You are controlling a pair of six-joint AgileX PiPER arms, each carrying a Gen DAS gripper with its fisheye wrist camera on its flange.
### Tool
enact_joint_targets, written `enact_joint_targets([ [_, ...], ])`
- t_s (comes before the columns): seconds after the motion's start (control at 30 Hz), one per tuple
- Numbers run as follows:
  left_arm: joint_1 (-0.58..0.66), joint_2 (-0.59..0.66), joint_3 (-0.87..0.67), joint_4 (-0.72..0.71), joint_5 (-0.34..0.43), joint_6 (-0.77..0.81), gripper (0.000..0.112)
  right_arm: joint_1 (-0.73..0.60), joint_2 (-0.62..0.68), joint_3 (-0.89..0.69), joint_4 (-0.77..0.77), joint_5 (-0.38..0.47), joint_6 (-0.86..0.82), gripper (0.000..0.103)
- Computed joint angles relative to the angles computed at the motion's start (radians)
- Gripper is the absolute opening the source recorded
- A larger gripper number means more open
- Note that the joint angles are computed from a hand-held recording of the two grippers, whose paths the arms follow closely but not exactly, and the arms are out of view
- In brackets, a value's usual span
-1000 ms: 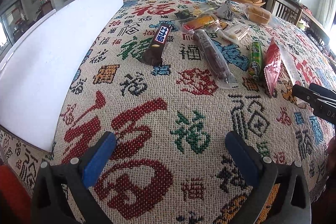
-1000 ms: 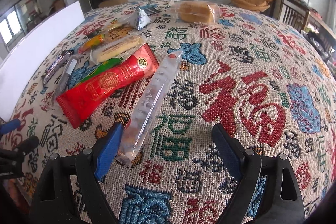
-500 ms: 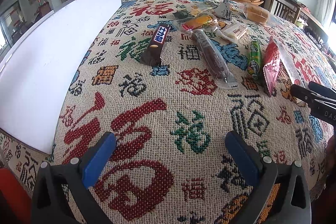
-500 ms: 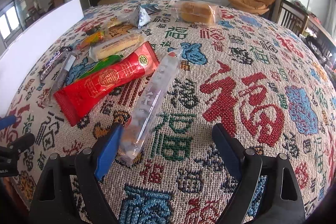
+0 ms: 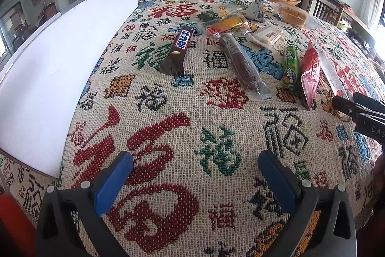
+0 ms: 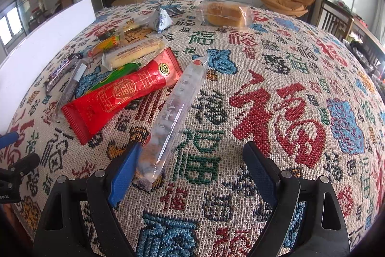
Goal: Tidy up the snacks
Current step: 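Lower the left tool onto the dark chocolate bar and close on it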
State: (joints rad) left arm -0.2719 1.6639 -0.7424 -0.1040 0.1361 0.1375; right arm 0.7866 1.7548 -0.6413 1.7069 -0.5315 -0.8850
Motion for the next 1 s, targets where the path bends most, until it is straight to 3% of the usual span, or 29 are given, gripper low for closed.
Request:
enact_joint_targets([
  [0.4, 0.001, 0.000, 0.001, -0.007, -0.003, 0.007, 0.103, 0.001, 0.001, -0.002, 0.001, -0.001, 0.000, 0.089],
  [0.5, 0.007, 0.003, -0.003, -0.084, 0.000, 0.097, 0.103, 0.001, 0.001, -0.002, 0.001, -0.001, 0.000, 0.089],
  [0.57, 0.020, 0.013, -0.033, -0.150, 0.044, 0.188, 0.103, 0.002, 0.001, -0.002, 0.001, -0.001, 0.001, 0.089],
  [0.67, 0.043, 0.037, -0.119, -0.138, 0.174, 0.207, 0.103, 0.001, 0.001, 0.000, -0.001, -0.001, 0.002, 0.089],
  [0.83, 0.118, 0.047, -0.237, -0.350, 0.298, 0.420, 0.103, 0.001, 0.001, 0.000, -0.002, -0.001, 0.003, 0.089],
  [1.0, 0.112, 0.158, -0.479, -0.247, 0.412, 0.350, 0.102, 0.001, 0.000, 0.001, -0.004, 0.000, 0.005, 0.089],
])
